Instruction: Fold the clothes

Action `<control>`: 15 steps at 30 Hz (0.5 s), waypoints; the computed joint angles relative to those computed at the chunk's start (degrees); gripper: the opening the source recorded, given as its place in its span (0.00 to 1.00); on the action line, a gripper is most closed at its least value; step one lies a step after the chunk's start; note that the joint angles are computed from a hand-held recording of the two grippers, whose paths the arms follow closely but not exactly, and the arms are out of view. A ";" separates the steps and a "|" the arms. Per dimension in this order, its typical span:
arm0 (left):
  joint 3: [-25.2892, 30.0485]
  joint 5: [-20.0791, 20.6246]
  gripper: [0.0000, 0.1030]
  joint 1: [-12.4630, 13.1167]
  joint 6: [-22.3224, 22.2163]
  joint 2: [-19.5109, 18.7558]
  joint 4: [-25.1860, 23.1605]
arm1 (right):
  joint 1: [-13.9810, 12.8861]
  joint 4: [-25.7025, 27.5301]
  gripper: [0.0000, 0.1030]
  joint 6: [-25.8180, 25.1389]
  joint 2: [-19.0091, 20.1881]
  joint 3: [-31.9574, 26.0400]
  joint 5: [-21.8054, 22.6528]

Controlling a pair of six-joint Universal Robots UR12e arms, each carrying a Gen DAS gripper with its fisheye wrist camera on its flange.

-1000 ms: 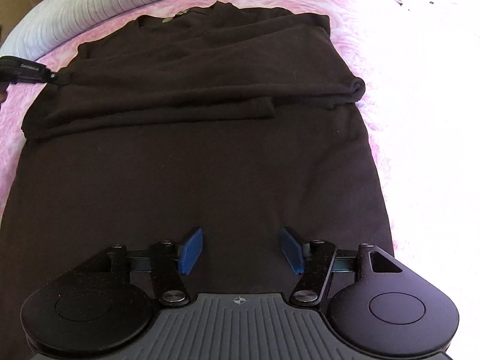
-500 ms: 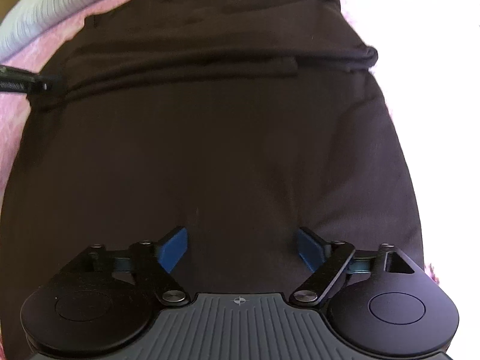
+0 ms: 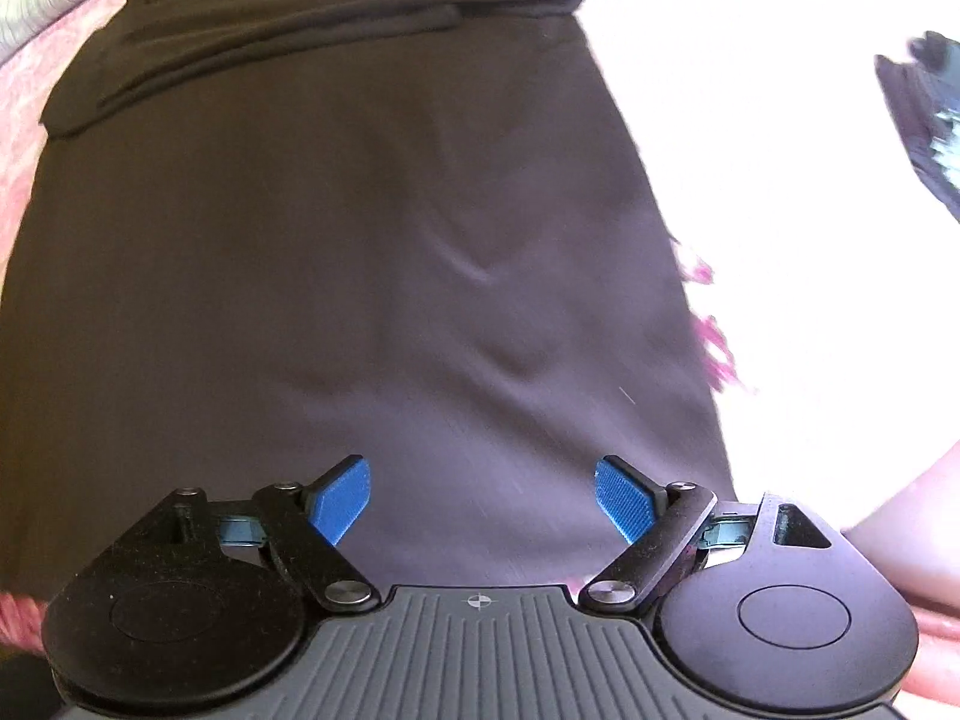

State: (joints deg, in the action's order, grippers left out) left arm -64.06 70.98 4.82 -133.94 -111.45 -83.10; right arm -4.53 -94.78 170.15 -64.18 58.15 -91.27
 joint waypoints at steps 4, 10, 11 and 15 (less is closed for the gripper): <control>-7.18 -0.79 0.33 -0.61 5.79 5.61 2.58 | -0.99 -1.73 0.83 -5.83 -3.44 3.78 -1.94; -13.27 0.90 0.33 -4.55 10.84 9.81 3.75 | -3.29 -4.96 0.83 -22.90 -6.94 9.19 -0.04; -14.35 1.66 0.33 -5.35 10.22 10.46 4.74 | -3.73 -5.21 0.83 -25.64 -7.19 9.84 0.85; -19.62 6.81 0.35 -8.61 7.33 13.02 11.83 | -5.59 -8.44 0.82 -39.34 -8.61 13.13 6.58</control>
State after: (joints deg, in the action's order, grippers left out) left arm -83.68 77.79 -3.79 -126.61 -98.43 -71.28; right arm -10.12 -103.22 130.82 -72.79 71.29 -84.68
